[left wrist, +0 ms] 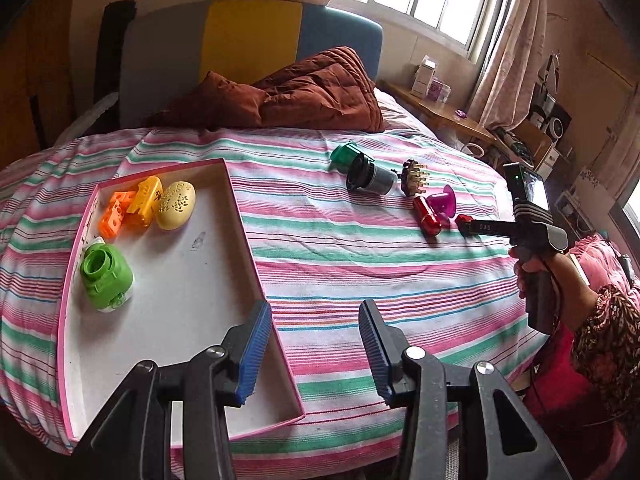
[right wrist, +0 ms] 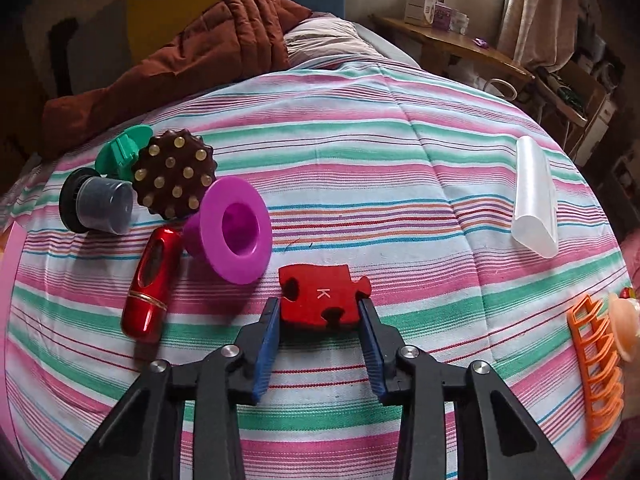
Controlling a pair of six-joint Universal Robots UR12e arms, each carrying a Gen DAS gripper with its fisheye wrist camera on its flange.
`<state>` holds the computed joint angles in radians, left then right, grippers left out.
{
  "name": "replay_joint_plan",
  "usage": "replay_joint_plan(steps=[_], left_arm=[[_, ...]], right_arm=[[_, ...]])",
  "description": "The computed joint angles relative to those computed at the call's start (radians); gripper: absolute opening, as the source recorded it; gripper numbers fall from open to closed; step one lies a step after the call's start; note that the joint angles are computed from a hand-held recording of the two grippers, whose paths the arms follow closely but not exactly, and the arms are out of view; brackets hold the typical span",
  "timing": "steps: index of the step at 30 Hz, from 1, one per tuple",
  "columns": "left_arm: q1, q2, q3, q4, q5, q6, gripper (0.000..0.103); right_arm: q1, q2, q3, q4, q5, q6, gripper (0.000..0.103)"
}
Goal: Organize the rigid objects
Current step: 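Grasp the red cylinder with the left tool while the right tool holds the puzzle piece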
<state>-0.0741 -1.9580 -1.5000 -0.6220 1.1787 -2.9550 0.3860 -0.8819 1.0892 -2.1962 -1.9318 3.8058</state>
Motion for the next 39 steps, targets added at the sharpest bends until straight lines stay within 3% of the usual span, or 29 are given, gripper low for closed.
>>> replay_joint_plan(steps=[8, 15, 29, 36, 39], left_arm=[[-0.032, -0.028, 0.053, -0.043, -0.013, 0.042, 0.046], [-0.084, -0.086, 0.147, -0.132, -0.021, 0.074, 0.046], [-0.160, -0.238, 0.369, -0.335, -0.007, 0.024, 0.046], [-0.197, -0.328, 0.506, -0.404, 0.018, 0.004, 0.047], [-0.217, -0.353, 0.535, -0.395, 0.054, 0.024, 0.051]], right_arm=[[0.008, -0.067, 0.087, 0.017, 0.056, 0.038, 0.039], [0.003, -0.095, 0.154, -0.095, 0.085, 0.090, 0.039], [-0.004, -0.092, 0.143, -0.080, 0.108, 0.077, 0.039], [0.000, -0.089, 0.133, -0.058, 0.101, 0.061, 0.039], [0.001, -0.087, 0.128, -0.050, 0.098, 0.052, 0.039]])
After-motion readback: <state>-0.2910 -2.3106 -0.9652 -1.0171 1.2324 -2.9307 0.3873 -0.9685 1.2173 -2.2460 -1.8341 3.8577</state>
